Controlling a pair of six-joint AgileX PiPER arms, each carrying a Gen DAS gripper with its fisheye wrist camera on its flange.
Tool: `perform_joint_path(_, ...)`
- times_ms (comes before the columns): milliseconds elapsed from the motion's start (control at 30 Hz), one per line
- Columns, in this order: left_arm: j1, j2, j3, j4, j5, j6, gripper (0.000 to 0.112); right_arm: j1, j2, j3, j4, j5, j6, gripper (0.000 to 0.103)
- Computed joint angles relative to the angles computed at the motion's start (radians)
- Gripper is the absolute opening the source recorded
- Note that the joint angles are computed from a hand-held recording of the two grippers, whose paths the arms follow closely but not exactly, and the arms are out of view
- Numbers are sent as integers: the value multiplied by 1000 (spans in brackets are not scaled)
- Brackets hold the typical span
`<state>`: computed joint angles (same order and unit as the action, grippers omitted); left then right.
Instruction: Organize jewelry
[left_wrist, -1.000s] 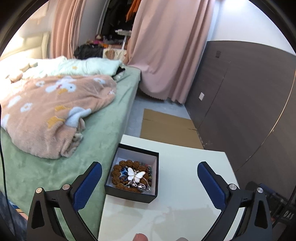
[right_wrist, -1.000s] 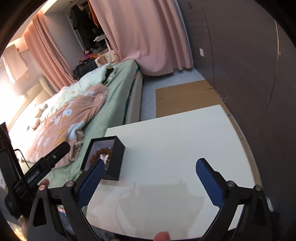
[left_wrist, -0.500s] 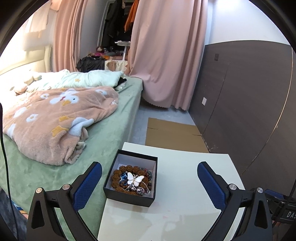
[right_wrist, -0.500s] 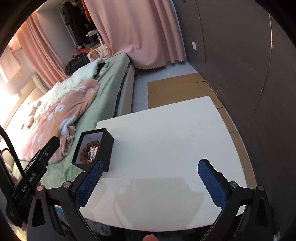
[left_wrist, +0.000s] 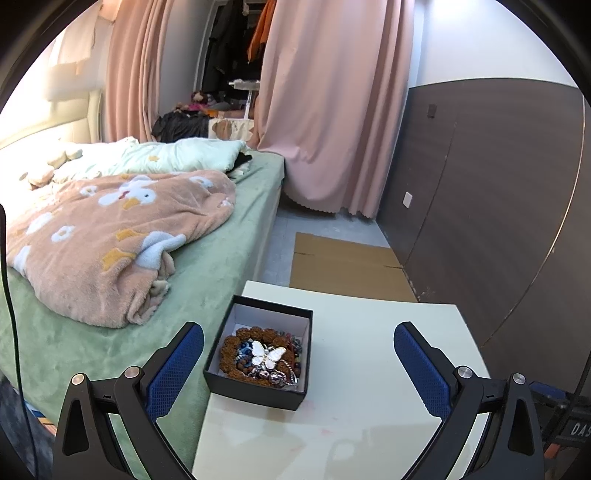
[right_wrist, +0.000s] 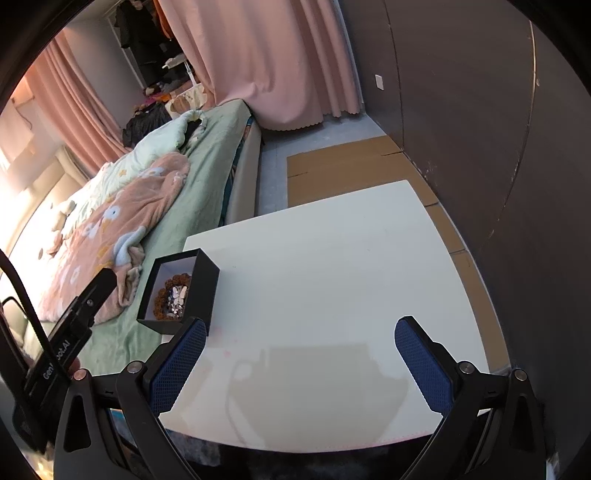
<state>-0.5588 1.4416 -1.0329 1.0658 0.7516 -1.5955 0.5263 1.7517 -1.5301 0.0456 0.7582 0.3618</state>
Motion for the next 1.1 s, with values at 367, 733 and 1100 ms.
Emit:
perform_joint_path(367,-10,-3,9,11,1,-14,103,-13,-7,8,37,-9,-25,103)
perform_joint_path(733,-18,-4,17,21,1,-34,103,-25,-5,-12,58,15,-46,103)
perform_joint_path(1100,-25,-18,23,25,9,-46,103,-20,2,-16,48,15,-49,103)
